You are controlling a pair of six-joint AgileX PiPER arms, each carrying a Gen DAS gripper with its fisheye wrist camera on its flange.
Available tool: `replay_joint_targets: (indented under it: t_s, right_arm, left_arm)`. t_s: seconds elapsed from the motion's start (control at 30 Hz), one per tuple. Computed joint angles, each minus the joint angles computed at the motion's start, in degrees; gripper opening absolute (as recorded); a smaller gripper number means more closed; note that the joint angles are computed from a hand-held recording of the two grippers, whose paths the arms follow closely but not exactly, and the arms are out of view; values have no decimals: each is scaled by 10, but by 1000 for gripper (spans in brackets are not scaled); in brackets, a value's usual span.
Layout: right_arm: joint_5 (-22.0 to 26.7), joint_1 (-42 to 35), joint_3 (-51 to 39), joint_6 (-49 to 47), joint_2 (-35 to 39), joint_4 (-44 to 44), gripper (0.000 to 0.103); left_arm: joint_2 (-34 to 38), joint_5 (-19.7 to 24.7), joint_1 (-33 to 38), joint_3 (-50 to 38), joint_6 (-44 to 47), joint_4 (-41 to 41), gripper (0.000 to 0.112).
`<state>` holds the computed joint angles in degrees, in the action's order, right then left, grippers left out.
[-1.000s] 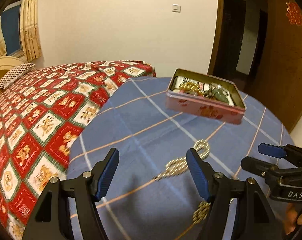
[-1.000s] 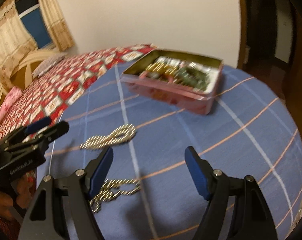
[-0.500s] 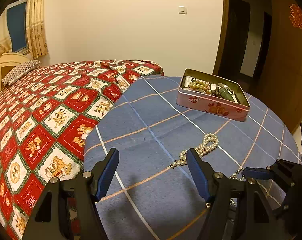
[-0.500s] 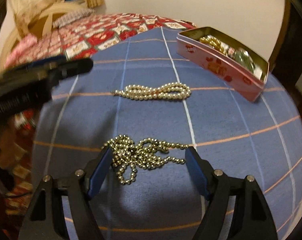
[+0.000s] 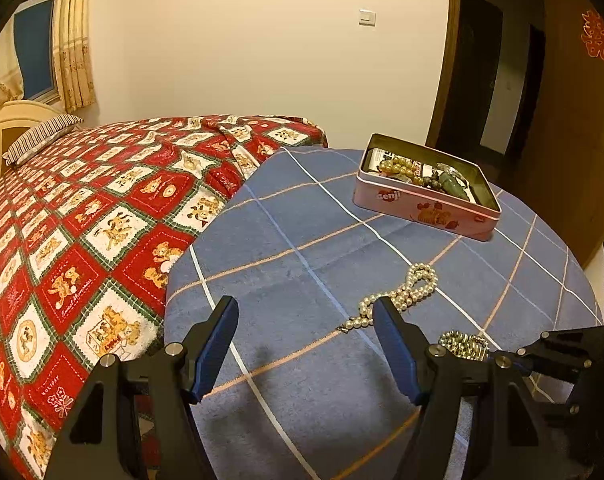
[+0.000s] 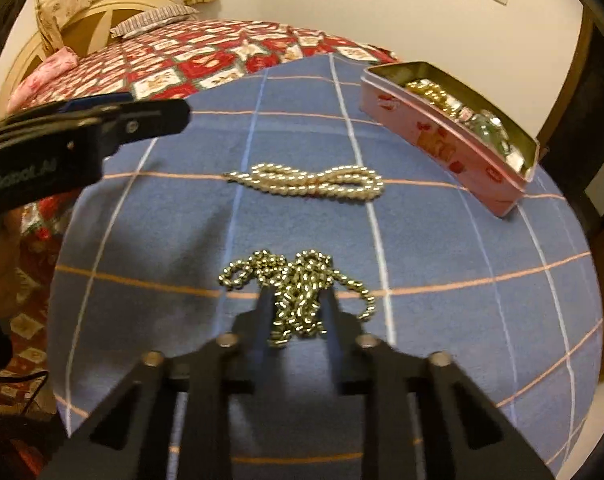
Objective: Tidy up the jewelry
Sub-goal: 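Grasp the silver bead chain with the right tool while the left tool grasps the white pearls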
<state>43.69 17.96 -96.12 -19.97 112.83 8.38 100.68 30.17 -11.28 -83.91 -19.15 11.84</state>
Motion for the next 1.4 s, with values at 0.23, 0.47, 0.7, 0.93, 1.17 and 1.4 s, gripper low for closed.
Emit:
replay_joint_targets:
  t_s: [0.23, 0.47, 0.7, 0.93, 1.17, 1.4]
  right_arm:
    - [-2, -28, -8, 28, -1, 16, 12]
    - [-16, -93, -26, 11, -24, 108, 12]
    - [-20, -94, -57, 49, -12, 74, 12]
    - [-15, -100, -73, 49, -3, 74, 12]
    - [-5, -103, -107, 60, 16, 71, 12]
    - [-3, -111, -120, 67, 23, 80, 12]
  left_arm:
    - [7, 5, -5, -4, 10, -2, 70]
    - [34, 17, -12, -36, 51, -34, 70]
    - [102, 44, -35, -123, 181, -113, 70]
    - [205, 145, -66, -274, 180, -62, 65]
    - [246, 202, -50, -342, 231, -132, 16]
    - [215, 158, -35, -290, 243, -190, 12]
